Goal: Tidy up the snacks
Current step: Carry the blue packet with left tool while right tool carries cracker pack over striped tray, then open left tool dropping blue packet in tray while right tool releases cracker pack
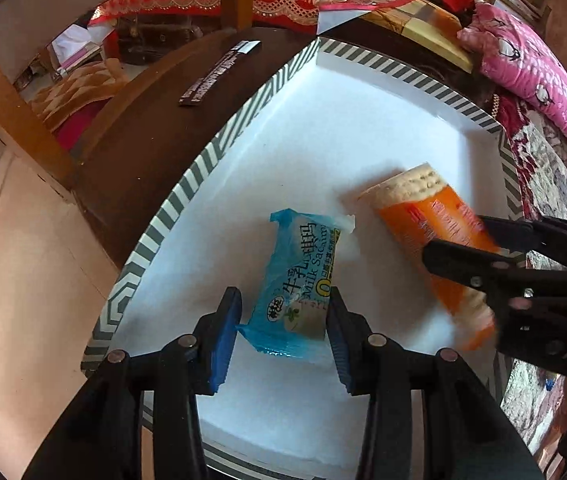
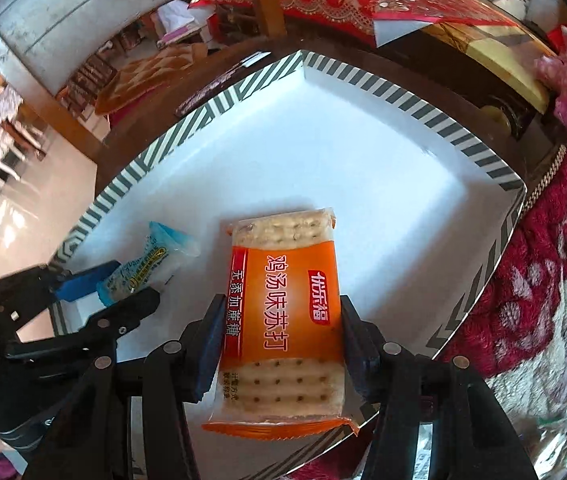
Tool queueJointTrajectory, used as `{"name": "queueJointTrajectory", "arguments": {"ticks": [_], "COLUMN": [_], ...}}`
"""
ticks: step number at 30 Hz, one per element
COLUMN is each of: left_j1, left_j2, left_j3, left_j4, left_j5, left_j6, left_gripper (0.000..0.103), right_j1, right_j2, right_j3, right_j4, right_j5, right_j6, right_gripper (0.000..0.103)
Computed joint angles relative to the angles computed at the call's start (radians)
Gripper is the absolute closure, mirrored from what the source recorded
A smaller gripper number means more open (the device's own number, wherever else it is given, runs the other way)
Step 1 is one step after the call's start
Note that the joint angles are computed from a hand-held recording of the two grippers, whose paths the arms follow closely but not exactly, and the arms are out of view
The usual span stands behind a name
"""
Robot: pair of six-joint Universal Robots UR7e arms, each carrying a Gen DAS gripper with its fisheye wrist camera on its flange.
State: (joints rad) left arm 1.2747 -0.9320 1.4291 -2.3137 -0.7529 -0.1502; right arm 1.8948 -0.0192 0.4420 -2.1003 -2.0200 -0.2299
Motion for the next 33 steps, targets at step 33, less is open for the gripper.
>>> {"name": "queueJointTrajectory", "arguments": {"ticks": [33], "left_j1": [-0.187], "left_j2": [0.004], "left_j3": [0.141], "left_j4": [-0.093], "left_j5": [-0.052], "left_j6": [0.057], "left_gripper": [0.023], "right_j1": [-0.057], "right_j2": [-0.624], "right_j3": [0.993], "right_j4": [-0.66], "right_j5": [-0.075], "right_j6": [0.052], "right_gripper": [0.032]}}
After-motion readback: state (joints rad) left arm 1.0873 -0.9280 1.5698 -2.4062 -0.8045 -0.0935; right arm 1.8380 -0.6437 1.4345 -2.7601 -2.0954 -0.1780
